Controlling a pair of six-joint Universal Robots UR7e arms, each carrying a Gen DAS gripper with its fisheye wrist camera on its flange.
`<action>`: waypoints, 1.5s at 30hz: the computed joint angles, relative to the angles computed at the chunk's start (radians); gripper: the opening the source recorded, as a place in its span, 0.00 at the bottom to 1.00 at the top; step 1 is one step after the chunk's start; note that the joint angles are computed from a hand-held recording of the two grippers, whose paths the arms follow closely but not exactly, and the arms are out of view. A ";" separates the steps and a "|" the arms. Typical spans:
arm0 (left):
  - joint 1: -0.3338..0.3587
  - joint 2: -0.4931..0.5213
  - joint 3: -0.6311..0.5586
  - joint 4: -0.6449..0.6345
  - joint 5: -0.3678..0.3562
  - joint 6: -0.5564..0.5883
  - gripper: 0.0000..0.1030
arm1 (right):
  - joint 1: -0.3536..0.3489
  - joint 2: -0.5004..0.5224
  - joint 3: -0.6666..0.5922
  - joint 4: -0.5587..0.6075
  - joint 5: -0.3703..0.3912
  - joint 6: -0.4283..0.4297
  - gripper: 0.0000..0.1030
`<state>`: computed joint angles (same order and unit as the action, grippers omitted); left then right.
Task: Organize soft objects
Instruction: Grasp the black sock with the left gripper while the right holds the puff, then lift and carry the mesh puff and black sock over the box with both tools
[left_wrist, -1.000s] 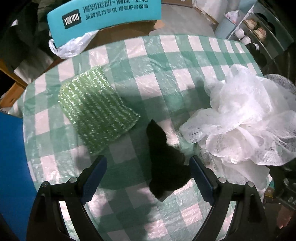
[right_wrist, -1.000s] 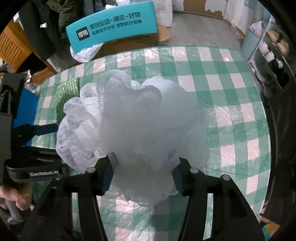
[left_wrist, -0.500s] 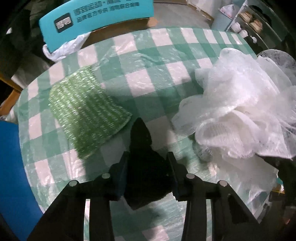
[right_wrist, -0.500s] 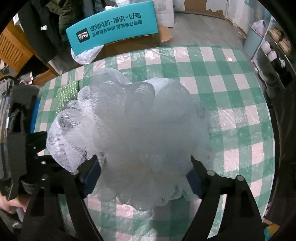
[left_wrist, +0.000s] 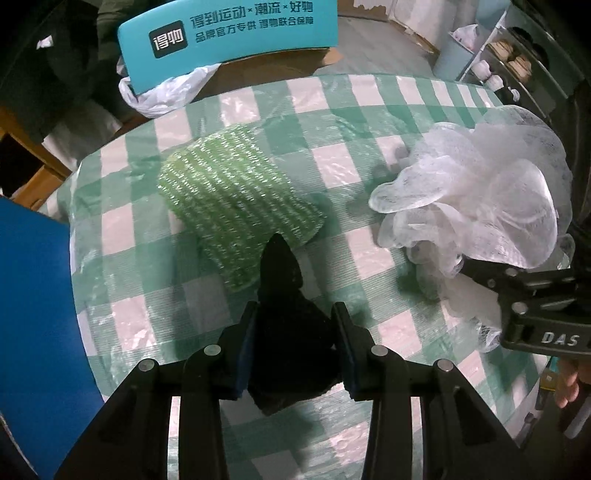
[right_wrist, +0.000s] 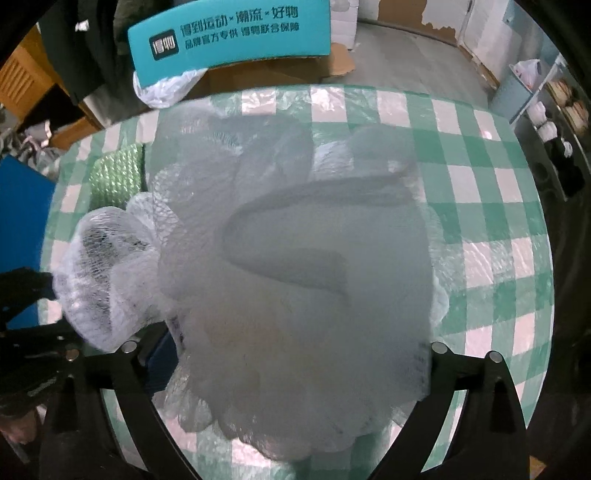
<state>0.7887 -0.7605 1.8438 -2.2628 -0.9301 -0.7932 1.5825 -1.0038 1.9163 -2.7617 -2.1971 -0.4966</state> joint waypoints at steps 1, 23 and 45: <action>0.002 -0.002 0.003 -0.002 -0.001 -0.001 0.38 | 0.002 0.010 -0.003 -0.004 -0.012 -0.004 0.95; -0.009 -0.077 0.064 0.007 0.006 -0.033 0.38 | 0.077 0.159 0.052 -0.423 -0.215 -0.227 0.62; -0.108 -0.243 0.193 0.048 0.088 -0.125 0.38 | 0.186 -0.010 0.101 -0.203 -0.026 0.078 0.61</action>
<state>0.6807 -1.0038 2.0364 -2.2144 -0.8423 -0.9185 1.7683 -1.0139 2.0169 -2.9644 -2.2234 -0.4191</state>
